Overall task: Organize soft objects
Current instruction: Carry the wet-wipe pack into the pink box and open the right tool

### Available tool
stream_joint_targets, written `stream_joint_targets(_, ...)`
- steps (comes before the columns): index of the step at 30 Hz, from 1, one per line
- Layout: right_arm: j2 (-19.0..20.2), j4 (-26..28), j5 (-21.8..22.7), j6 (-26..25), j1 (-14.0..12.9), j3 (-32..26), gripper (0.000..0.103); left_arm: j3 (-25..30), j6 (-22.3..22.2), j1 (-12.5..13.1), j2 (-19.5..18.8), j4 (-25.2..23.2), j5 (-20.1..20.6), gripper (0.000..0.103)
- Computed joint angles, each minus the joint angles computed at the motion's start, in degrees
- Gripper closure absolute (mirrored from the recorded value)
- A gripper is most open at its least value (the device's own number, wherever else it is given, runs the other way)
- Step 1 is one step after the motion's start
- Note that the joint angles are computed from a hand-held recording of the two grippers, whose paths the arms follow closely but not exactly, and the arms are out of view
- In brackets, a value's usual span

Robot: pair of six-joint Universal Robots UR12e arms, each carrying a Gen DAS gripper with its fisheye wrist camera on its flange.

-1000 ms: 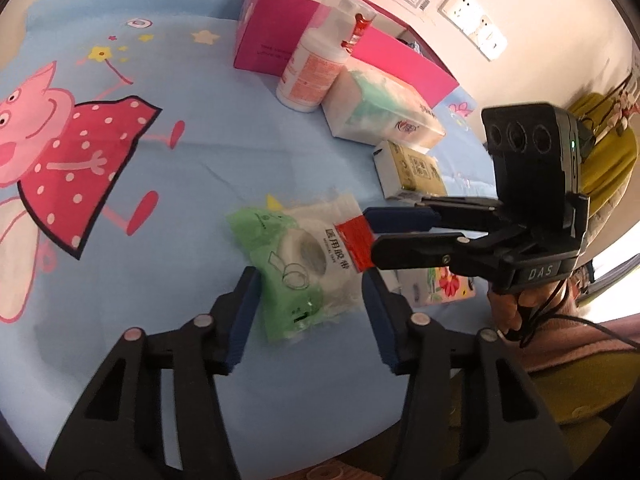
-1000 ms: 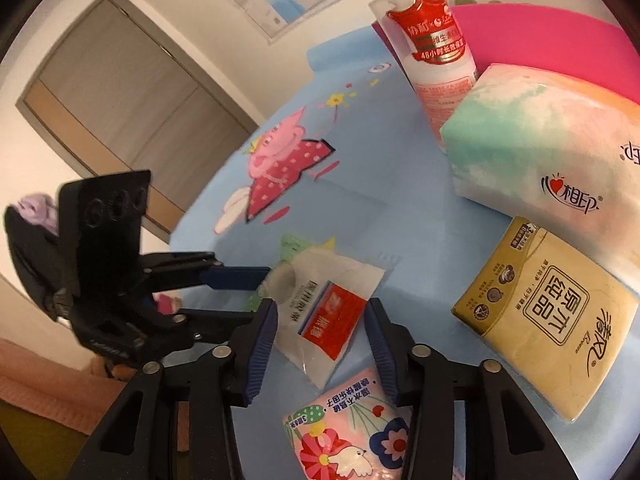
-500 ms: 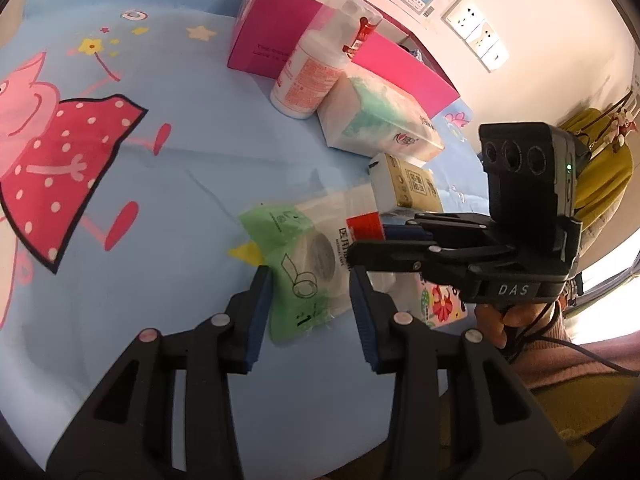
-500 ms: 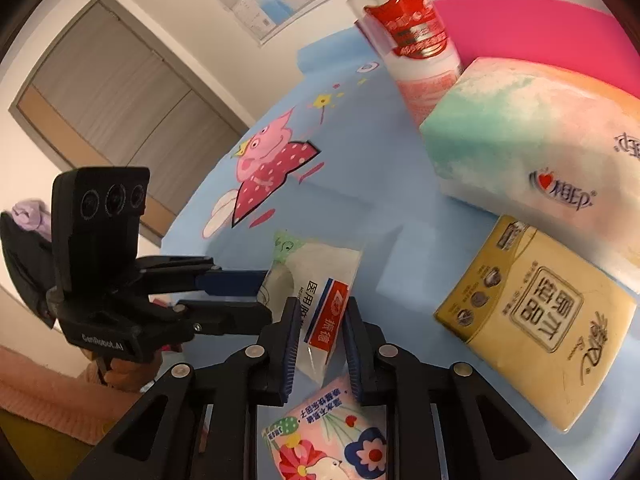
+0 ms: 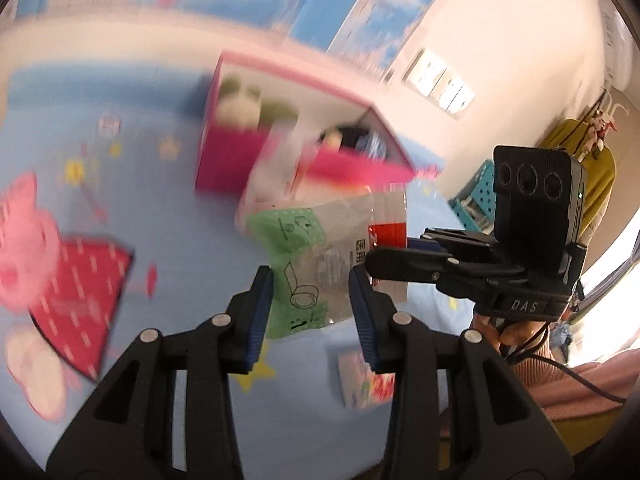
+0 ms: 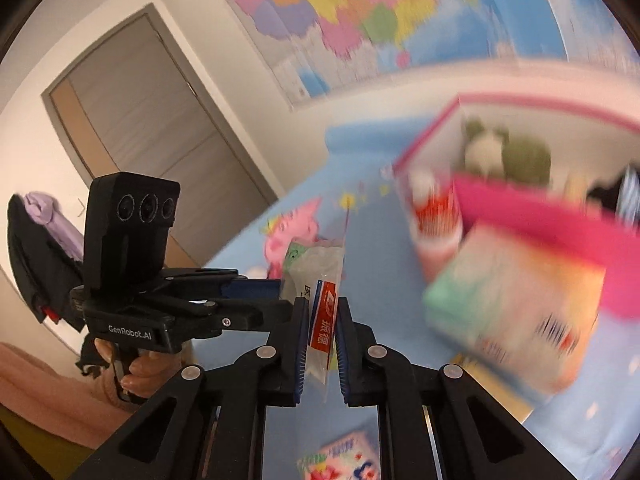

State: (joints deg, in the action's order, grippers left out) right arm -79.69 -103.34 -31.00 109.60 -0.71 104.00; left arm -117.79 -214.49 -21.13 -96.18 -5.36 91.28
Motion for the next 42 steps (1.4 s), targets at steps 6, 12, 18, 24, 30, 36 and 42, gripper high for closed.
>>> stream_joint_targets(6,1.26,-3.04,6.19,2.03,-0.05,-3.22,0.091,5.42,7.60,0.34,-0.69,-1.82,5.37,0.062)
stream_joint_targets(12,5.61,-6.90,8.62,9.06,1.11,-8.61,0.091,10.00,11.39,2.31,-2.76,-5.49,6.48,0.062)
stream_joint_targets(18,9.10,-12.38,6.25,16.49,2.23,-11.65,0.091,12.63,11.46,4.24,-5.02,-9.22,4.51,0.062)
stream_joint_targets(24,12.06,-14.04,3.35,20.79,3.36,-13.94,0.091,13.86,9.84,6.13,-6.85,-12.06,1.50,0.062)
stream_joint_targets(30,14.06,-16.63,-0.37,25.18,4.35,-15.18,0.083,14.78,7.84,6.57,-7.84,-15.13,2.55,0.062)
stream_joint_targets(36,14.88,-23.44,-6.28,33.42,5.02,-14.95,0.061,14.02,5.70,6.82,-7.35,-14.37,2.69,0.062)
stream_joint_targets(42,13.66,-28.59,-8.14,35.44,4.26,-12.84,0.060,13.21,6.04,5.30,-6.45,-11.78,6.30,0.062)
